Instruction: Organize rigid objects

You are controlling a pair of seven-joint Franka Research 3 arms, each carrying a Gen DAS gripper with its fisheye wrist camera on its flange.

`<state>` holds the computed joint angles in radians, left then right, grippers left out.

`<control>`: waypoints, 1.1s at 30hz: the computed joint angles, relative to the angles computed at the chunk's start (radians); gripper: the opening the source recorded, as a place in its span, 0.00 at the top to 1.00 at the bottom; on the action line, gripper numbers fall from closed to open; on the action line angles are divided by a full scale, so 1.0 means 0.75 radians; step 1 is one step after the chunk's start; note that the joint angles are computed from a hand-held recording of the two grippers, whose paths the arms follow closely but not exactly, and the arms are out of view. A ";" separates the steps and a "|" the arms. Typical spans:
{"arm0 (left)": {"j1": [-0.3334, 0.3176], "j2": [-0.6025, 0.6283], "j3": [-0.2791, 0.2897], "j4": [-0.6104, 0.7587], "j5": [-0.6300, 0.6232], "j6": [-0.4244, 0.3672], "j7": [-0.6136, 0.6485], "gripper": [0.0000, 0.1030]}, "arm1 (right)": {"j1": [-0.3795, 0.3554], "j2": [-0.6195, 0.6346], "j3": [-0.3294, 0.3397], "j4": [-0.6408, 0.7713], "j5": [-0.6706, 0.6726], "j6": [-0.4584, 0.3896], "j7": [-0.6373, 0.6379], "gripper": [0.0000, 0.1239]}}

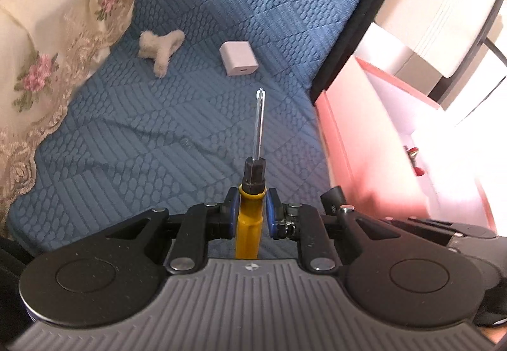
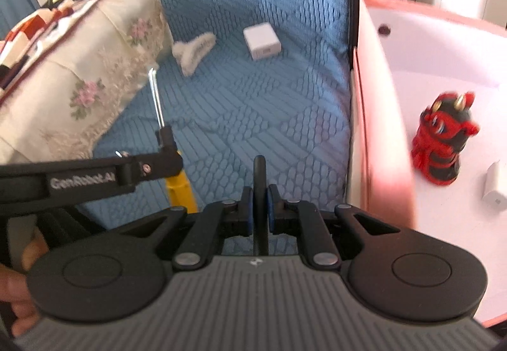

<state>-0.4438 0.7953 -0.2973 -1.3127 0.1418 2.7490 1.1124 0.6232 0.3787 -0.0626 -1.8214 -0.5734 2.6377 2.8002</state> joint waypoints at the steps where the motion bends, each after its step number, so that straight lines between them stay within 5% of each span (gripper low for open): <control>1: -0.005 0.001 -0.001 0.016 0.001 -0.010 0.001 0.80 | 0.000 -0.016 -0.003 -0.005 -0.005 -0.002 -0.001 0.90; 13: -0.099 0.018 0.012 0.255 0.008 -0.120 -0.002 0.81 | -0.096 -0.240 0.052 -0.088 -0.131 -0.059 0.032 0.90; 15: -0.119 0.028 0.016 0.310 0.008 -0.148 -0.003 0.90 | -0.123 -0.277 0.071 -0.102 -0.151 -0.073 0.039 0.90; 18: -0.144 0.053 0.010 0.405 -0.001 -0.181 0.018 0.92 | -0.164 -0.332 0.099 -0.123 -0.181 -0.092 0.048 0.90; 26: -0.266 0.235 0.058 0.767 -0.004 -0.310 0.054 0.91 | -0.265 -0.449 0.165 -0.196 -0.256 -0.123 0.075 0.90; 30: -0.258 0.279 0.065 0.758 -0.032 -0.285 0.062 0.91 | -0.309 -0.488 0.191 -0.270 -0.251 -0.115 0.079 0.90; 33: -0.271 0.403 0.093 0.911 -0.031 -0.349 0.074 0.91 | -0.335 -0.511 0.205 -0.339 -0.234 -0.097 0.104 0.90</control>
<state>-0.6472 1.0972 -0.2279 -0.6294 0.1188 2.4869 1.1677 0.3723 -0.0046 0.0915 -2.0755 -0.7486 2.5651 2.8781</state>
